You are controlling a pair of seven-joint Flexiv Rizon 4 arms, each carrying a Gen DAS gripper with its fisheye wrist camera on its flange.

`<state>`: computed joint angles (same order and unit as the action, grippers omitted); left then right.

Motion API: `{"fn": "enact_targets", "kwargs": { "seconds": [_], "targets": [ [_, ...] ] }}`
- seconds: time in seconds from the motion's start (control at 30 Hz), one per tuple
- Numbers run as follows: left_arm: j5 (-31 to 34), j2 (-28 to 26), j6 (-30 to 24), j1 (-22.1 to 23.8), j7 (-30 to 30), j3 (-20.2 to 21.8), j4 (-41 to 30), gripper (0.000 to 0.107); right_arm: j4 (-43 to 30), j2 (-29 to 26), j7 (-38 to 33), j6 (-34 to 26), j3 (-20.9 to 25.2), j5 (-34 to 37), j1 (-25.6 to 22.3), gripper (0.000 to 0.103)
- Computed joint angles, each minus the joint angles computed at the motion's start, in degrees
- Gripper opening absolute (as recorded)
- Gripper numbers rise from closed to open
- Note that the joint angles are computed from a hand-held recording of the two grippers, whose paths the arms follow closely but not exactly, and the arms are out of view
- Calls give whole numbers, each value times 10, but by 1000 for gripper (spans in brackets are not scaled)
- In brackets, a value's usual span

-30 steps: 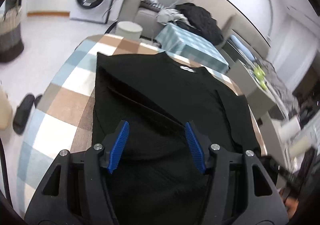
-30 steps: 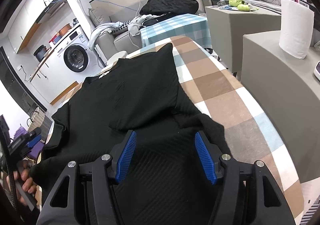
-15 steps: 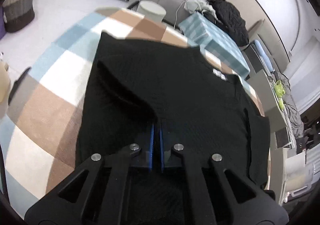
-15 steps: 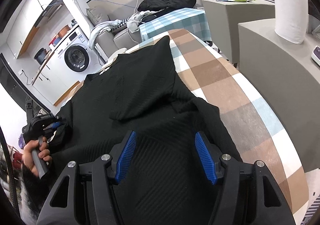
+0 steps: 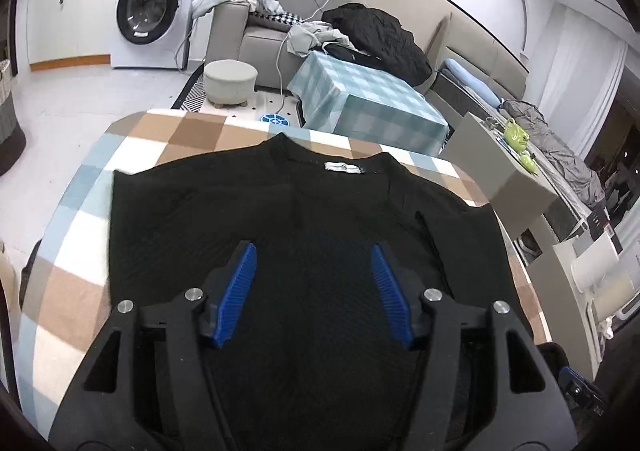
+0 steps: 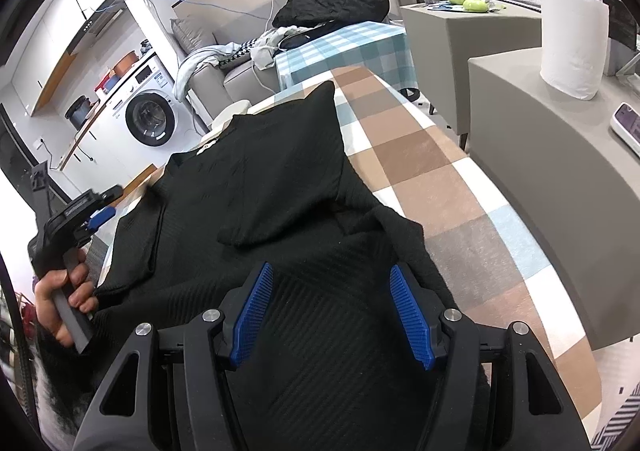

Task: Fold small clothes

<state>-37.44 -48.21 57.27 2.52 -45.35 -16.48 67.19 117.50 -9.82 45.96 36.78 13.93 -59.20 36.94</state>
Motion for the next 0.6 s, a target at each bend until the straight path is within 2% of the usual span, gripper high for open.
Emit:
{"fn": "enact_targets", "kwargs": {
  "seconds": [0.13, 0.23, 0.33, 0.43, 0.5, 0.6],
  "targets": [
    [-22, 42, 35, 24, 25, -9, 67, 57, 1, 2, -1, -1, 0, -2, 0, 63],
    [-56, 95, 73, 56, 78, -21, 147, 58, 2, 5, -11, -8, 3, 1, 1, 63],
    [-95, 138, 93, 77, 126, -23, 209, 68, 6, 14, -24, -15, 8, 9, 2, 63],
    [-162, 185, 109, 101, 193, -28, 277, 72, 14, 28, -24, -37, 18, 13, 7, 68],
    [-211, 213, 109, 112, 235, -27, 315, 81, 19, 36, -30, -56, 26, 19, 12, 68],
    [-272, 249, 108, 120, 303, -16, 366, 84, 27, 48, -35, -77, 39, 29, 20, 73]
  ]
}}
